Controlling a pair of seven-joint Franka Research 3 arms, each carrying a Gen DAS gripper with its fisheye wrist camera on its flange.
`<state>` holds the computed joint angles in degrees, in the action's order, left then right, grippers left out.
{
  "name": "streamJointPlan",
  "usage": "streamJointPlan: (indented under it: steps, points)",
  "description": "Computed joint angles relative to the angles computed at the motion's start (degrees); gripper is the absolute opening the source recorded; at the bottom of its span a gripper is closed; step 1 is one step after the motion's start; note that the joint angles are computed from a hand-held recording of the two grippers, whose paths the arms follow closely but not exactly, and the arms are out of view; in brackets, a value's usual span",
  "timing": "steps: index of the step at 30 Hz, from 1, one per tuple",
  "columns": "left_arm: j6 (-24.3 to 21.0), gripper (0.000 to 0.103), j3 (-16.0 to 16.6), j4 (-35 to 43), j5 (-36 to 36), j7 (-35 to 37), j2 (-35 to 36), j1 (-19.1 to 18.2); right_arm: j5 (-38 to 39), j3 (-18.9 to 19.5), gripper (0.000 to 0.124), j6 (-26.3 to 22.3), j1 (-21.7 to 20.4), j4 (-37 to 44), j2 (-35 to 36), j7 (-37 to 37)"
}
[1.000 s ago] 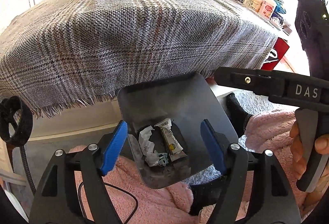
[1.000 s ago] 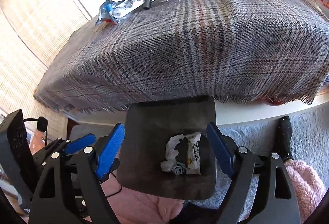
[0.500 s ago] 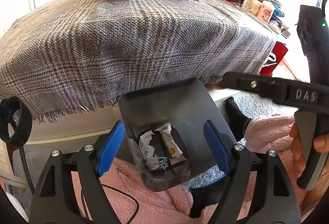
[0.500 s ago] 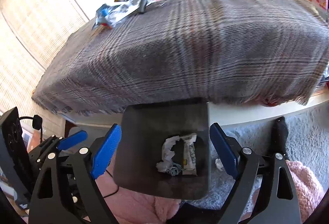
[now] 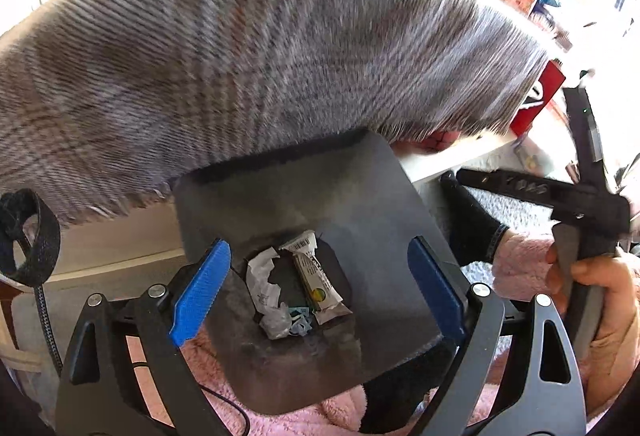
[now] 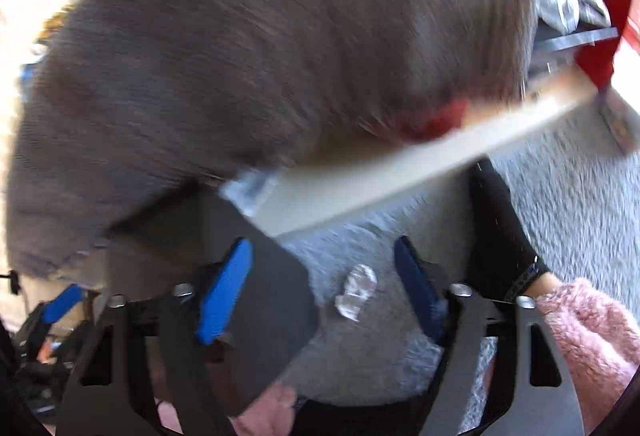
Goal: Collect trash
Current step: 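Grasp the silver foil piece on the carpet with the right tool and lift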
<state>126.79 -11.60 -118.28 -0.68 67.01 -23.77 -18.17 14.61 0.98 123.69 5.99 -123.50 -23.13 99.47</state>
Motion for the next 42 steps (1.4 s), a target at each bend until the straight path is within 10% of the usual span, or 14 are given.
streamJointPlan:
  steps: [8,42]
  points:
    - [-0.9,0.085,-0.3,1.2,-1.0,1.9,4.1,-0.4,4.7,-1.3,0.03,1.0,0.5,-6.4,7.2,-0.1]
    - [-5.3,0.085,-0.7,5.8,0.8,1.9,2.8,0.7,9.6,0.3,0.014,1.9,4.2,-6.8,17.1,-4.0]
